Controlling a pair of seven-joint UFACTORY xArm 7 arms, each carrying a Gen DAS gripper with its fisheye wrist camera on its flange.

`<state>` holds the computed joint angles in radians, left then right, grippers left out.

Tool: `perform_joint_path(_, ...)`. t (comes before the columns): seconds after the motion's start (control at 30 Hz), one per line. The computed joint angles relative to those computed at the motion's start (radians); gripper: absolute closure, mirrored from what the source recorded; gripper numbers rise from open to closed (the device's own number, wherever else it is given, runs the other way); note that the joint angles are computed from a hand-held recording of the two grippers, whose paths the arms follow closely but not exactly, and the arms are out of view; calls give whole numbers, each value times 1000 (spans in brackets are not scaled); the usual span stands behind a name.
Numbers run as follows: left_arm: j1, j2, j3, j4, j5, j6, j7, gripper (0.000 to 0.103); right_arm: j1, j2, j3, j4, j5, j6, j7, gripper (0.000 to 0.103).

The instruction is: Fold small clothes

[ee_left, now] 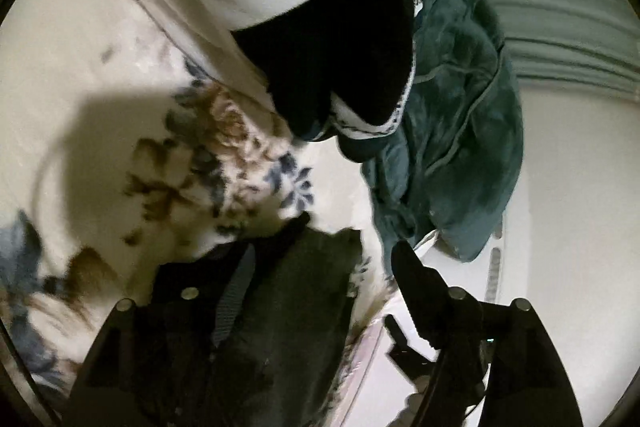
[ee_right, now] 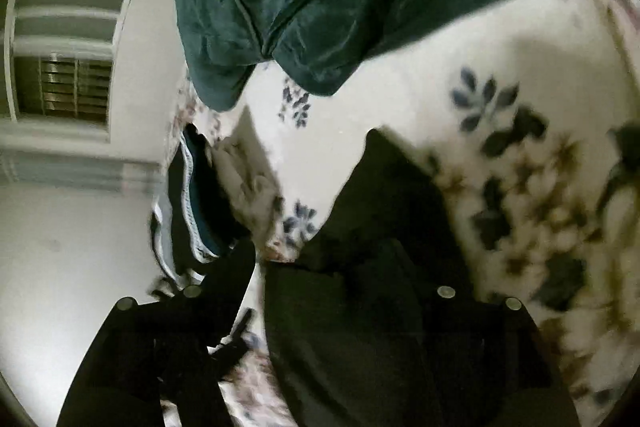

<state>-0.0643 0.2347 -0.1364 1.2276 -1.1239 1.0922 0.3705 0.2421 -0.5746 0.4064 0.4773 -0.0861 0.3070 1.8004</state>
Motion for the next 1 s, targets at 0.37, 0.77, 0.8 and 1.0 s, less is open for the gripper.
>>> perform_joint_path(0.37, -169, -6, -53, 33, 516, -215, 79, 97, 169, 219, -143, 102, 137, 251, -341, 81)
perform_joint_path(0.77, -172, -31, -23, -12, 524, -369, -39, 97, 91, 233, -89, 250, -106, 370, -323, 97)
perform_joint_path(0.8, -172, 7, -23, 19, 550, -356, -66, 97, 88, 255, -100, 260, -108, 367, -341, 97)
perform_joint_path(1.0, -162, 87, -41, 82, 670, -283, -115, 93, 92, 343, -194, 243, 14, 318, -475, 100)
